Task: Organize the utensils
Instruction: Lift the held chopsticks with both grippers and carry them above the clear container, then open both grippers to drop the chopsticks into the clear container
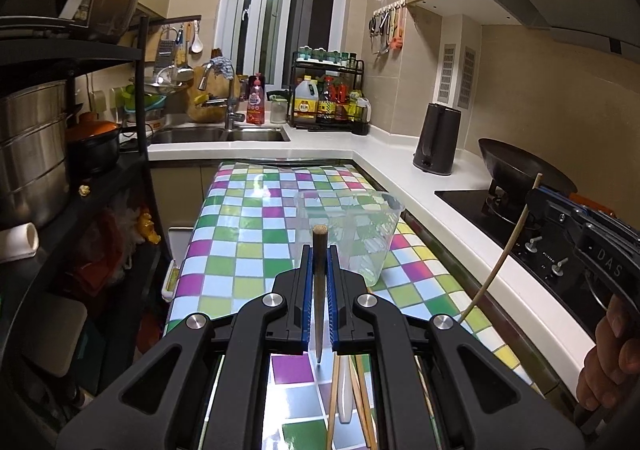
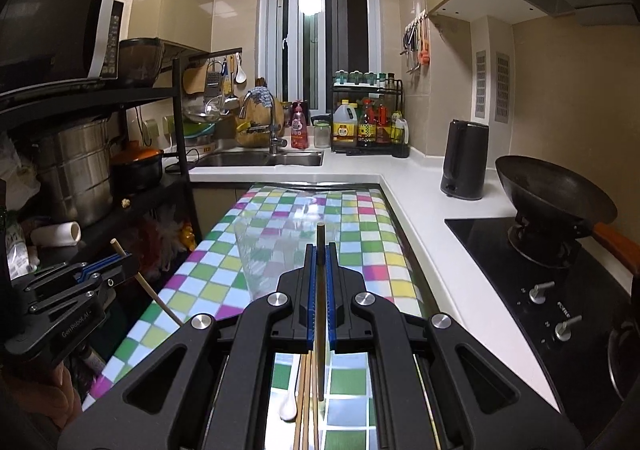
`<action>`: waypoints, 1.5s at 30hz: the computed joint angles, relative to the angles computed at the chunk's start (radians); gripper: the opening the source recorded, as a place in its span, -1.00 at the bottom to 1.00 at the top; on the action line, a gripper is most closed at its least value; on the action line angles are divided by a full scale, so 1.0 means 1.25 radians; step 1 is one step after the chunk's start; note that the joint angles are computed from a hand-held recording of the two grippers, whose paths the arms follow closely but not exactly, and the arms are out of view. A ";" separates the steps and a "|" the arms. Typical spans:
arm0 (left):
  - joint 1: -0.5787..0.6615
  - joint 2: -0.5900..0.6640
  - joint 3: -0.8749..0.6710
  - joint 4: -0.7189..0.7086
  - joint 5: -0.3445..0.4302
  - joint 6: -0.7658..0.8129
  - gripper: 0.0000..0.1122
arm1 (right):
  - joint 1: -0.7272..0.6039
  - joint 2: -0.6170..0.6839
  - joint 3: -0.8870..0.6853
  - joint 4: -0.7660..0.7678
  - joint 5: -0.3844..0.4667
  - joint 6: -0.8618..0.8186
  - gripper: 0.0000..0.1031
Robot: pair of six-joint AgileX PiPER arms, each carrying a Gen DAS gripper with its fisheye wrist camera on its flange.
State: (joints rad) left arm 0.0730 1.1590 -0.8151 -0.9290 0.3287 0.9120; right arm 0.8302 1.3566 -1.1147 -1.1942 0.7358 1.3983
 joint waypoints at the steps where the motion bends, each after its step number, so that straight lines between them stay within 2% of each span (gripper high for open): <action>1: 0.014 0.019 -0.040 0.031 0.036 -0.031 -0.88 | -0.012 0.006 -0.023 0.012 -0.004 -0.020 -0.91; 6: 0.049 0.103 -0.241 0.121 0.181 -0.148 -0.88 | -0.079 0.051 -0.158 0.095 -0.036 -0.139 -0.91; 10: 0.035 0.178 -0.434 0.207 0.252 -0.251 -0.88 | -0.135 0.116 -0.323 0.191 -0.053 -0.265 -0.91; 13: 0.028 0.243 -0.575 0.225 0.305 -0.305 -0.88 | -0.150 0.176 -0.444 0.194 -0.050 -0.307 -0.91; 16: 0.005 0.295 -0.678 0.258 0.304 -0.351 -0.88 | -0.181 0.252 -0.584 0.251 -0.057 -0.375 -0.91; 20: -0.040 0.370 -0.747 0.343 0.269 -0.419 -0.88 | -0.209 0.340 -0.689 0.307 -0.066 -0.433 -0.91; 23: -0.063 0.437 -0.778 0.402 0.256 -0.457 -0.88 | -0.238 0.388 -0.713 0.367 -0.085 -0.458 -0.91; 28: -0.071 0.527 -0.797 0.415 0.263 -0.480 -0.88 | -0.272 0.438 -0.693 0.443 -0.101 -0.493 -0.91; 32: -0.059 0.588 -0.835 0.403 0.302 -0.497 -0.88 | -0.292 0.462 -0.673 0.502 -0.109 -0.523 -0.91; 37: -0.032 0.670 -0.910 0.362 0.389 -0.506 -0.88 | -0.314 0.506 -0.692 0.593 -0.090 -0.582 -0.91; 40: -0.034 0.688 -0.919 0.368 0.397 -0.507 -0.88 | -0.320 0.516 -0.684 0.614 -0.084 -0.590 -0.90; 43: -0.035 0.689 -0.918 0.381 0.398 -0.515 -0.81 | -0.324 0.525 -0.684 0.652 -0.075 -0.627 -0.79; 44: -0.034 0.685 -0.913 0.378 0.396 -0.516 -0.75 | -0.322 0.524 -0.682 0.654 -0.071 -0.627 -0.62; 45: -0.032 0.674 -0.898 0.368 0.382 -0.510 -0.58 | -0.321 0.520 -0.677 0.646 -0.069 -0.618 -0.51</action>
State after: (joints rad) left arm 0.0335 2.0020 -1.9372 -0.4684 0.8063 0.2741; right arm 0.4294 2.0071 -1.9611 -0.3866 0.6493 0.6257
